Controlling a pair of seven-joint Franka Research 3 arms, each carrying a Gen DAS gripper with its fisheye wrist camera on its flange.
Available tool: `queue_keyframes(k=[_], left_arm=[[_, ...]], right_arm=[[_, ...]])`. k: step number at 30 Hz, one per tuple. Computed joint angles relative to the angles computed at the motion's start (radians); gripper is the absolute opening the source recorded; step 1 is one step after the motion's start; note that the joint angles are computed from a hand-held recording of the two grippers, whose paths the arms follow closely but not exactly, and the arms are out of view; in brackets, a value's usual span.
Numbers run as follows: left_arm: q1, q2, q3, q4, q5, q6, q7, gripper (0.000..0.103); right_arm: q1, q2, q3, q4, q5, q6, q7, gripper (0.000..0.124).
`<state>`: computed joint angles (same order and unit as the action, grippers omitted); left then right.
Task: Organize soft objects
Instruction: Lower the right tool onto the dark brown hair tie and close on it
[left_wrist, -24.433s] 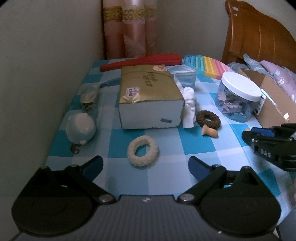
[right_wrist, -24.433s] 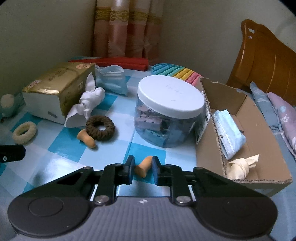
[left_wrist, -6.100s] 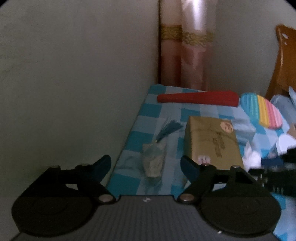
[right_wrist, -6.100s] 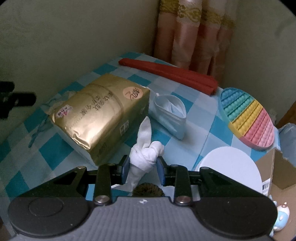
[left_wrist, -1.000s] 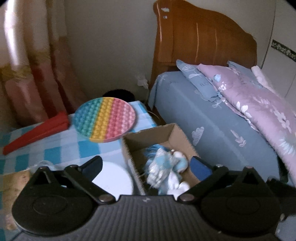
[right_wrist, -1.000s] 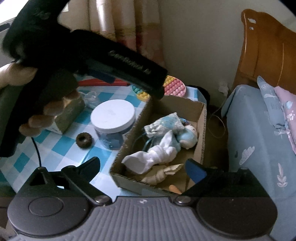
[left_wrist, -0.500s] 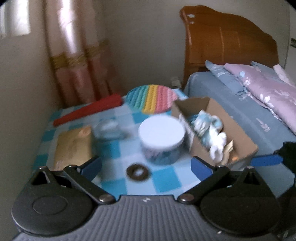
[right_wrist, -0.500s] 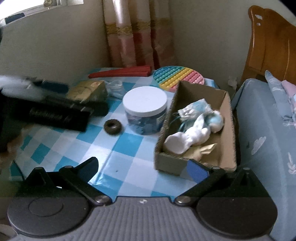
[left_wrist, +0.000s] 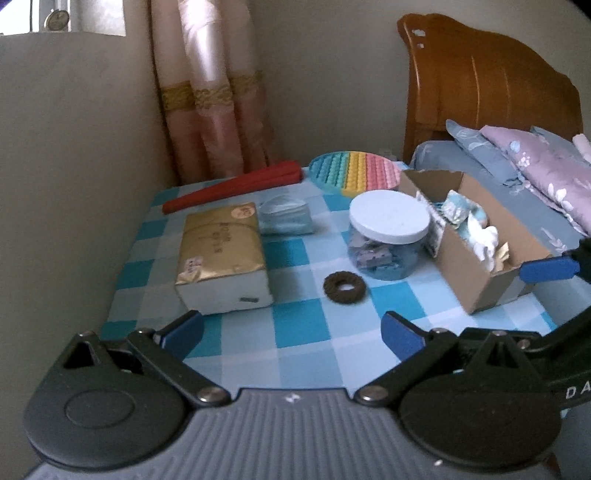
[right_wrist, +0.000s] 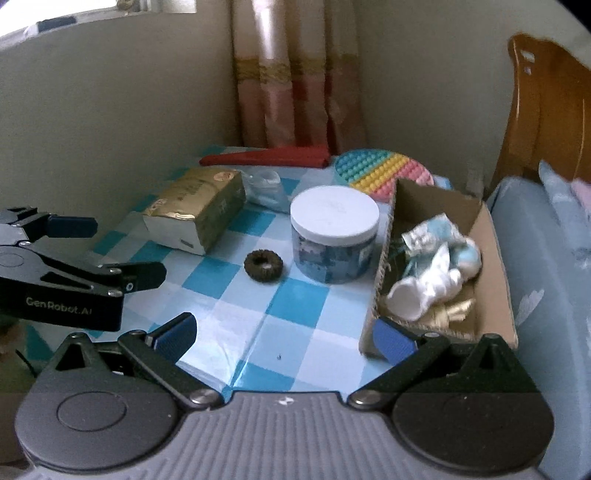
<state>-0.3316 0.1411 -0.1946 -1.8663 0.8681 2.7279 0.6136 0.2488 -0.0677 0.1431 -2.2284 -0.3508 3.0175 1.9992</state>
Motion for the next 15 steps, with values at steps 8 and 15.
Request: queue_keyframes(k=[8, 15], left_arm=[[0.033, -0.014, 0.014, -0.037, -0.003, 0.025, 0.005, 0.102], [0.065, -0.003, 0.017, -0.049, -0.084, 0.004, 0.099, 0.102]], right_arm=[[0.047, 0.084, -0.021, 0.079, -0.062, -0.012, 0.049, 0.102], [0.132, 0.208, -0.094, 0.203, -0.166, -0.047, 0.092, 0.087]])
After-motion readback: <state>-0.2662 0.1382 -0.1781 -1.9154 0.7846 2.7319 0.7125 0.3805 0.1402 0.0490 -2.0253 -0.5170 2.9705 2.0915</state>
